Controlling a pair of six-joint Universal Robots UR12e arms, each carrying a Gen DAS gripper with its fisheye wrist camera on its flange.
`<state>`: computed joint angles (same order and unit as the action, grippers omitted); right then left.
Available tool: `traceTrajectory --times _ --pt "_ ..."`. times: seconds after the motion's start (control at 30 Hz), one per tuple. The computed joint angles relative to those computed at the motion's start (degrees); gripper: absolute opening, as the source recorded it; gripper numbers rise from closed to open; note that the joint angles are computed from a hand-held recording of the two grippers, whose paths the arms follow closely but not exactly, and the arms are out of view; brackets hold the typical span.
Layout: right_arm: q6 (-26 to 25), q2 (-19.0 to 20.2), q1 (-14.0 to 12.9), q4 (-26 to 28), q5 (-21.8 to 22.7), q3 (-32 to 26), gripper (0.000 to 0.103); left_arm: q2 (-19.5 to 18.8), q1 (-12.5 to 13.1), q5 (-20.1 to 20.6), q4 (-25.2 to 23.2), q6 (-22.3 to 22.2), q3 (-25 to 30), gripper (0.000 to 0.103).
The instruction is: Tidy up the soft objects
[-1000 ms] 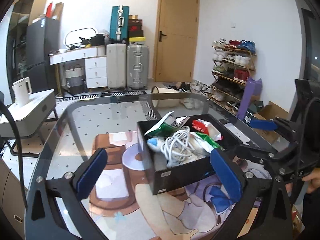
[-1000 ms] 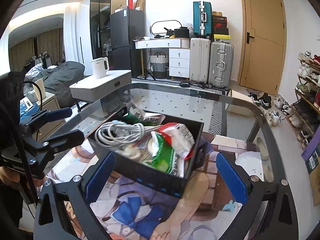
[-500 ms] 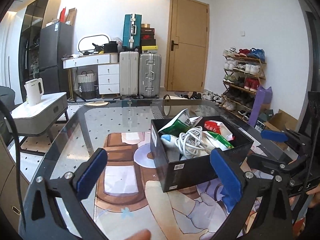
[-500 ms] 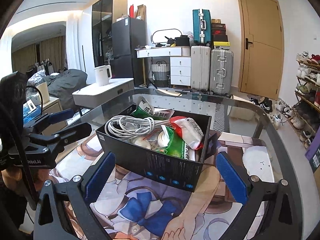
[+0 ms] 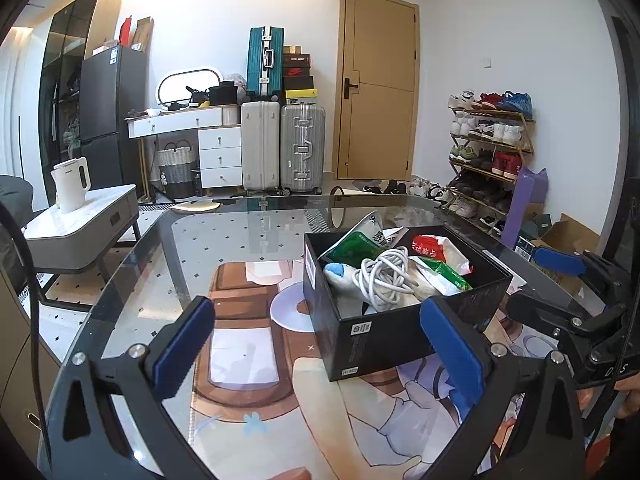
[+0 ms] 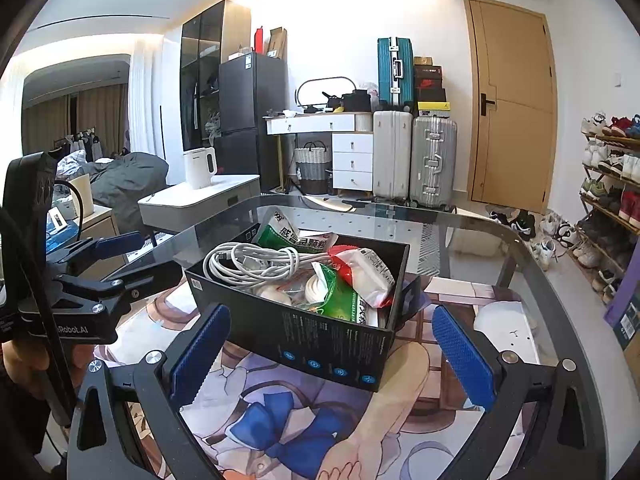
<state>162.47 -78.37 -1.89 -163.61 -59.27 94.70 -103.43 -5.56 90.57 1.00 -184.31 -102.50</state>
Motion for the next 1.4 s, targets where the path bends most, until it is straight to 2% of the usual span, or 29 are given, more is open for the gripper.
traceTrajectory --times 0.23,0.57,0.9,1.4 --pt "0.9 -0.3 -0.1 -2.4 -0.3 0.6 0.102 -0.2 -0.3 0.8 0.1 0.5 0.1 0.103" --pt "1.1 -0.1 0.0 -1.6 -0.8 0.2 0.102 0.1 0.1 0.2 0.1 -0.3 -0.2 0.103" --pt "1.7 -0.4 0.2 -3.8 -1.3 1.0 0.102 0.0 0.1 0.3 0.9 -0.4 -0.4 0.103" --pt "1.8 -0.8 0.2 -4.3 -1.6 1.7 0.102 0.1 0.1 0.3 0.9 -0.4 -0.5 0.103"
